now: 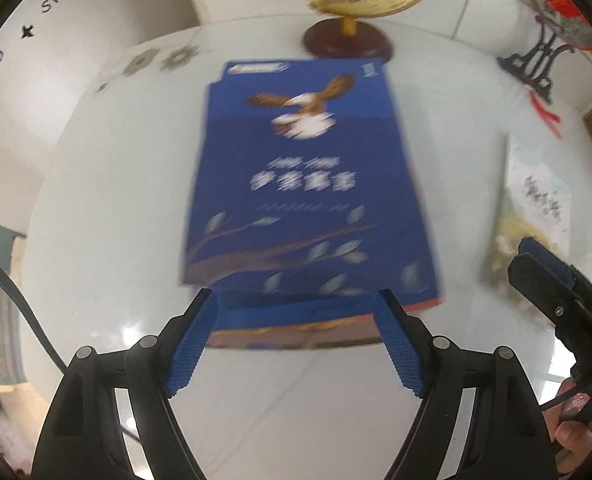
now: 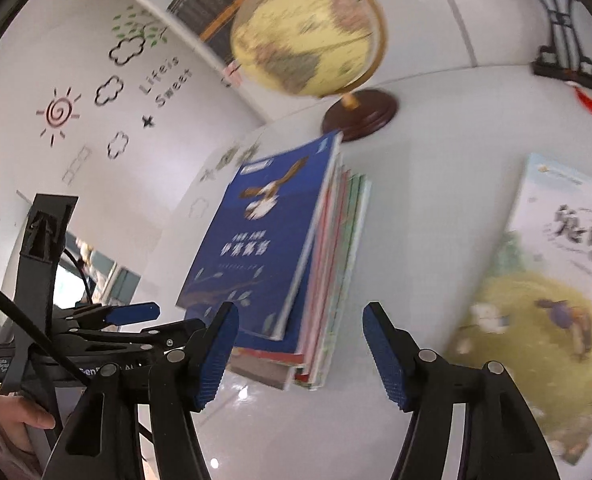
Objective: Organize books
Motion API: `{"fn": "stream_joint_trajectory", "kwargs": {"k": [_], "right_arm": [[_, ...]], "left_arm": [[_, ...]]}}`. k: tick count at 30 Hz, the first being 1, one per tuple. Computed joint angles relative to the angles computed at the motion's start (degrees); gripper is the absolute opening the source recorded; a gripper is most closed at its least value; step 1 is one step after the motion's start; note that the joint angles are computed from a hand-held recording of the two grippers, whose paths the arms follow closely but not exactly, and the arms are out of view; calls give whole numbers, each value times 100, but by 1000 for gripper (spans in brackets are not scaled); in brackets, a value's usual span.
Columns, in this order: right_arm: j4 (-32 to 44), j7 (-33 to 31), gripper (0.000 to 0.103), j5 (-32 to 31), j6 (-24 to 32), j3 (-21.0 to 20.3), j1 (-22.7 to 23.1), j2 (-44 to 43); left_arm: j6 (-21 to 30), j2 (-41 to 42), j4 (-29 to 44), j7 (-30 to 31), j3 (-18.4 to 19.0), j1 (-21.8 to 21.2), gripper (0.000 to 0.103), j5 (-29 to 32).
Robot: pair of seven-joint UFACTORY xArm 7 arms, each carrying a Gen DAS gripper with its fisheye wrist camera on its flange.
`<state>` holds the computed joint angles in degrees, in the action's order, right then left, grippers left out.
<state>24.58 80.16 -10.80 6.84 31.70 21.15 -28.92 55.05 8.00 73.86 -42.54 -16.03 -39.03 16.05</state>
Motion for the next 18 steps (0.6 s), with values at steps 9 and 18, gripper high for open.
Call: {"fn": "stream_joint_trajectory", "kwargs": {"k": [9,18], "right_arm": [[-1444,266,63,620,1344,-738,813,-2512],[-2726,1057,63,963,3992,-1010,1759,-6039]], "left_arm": [[-515,1327,1481,419,-9,-576,78,-19],[-576,2689,2849,669,180,-1262,78,-639]]}}
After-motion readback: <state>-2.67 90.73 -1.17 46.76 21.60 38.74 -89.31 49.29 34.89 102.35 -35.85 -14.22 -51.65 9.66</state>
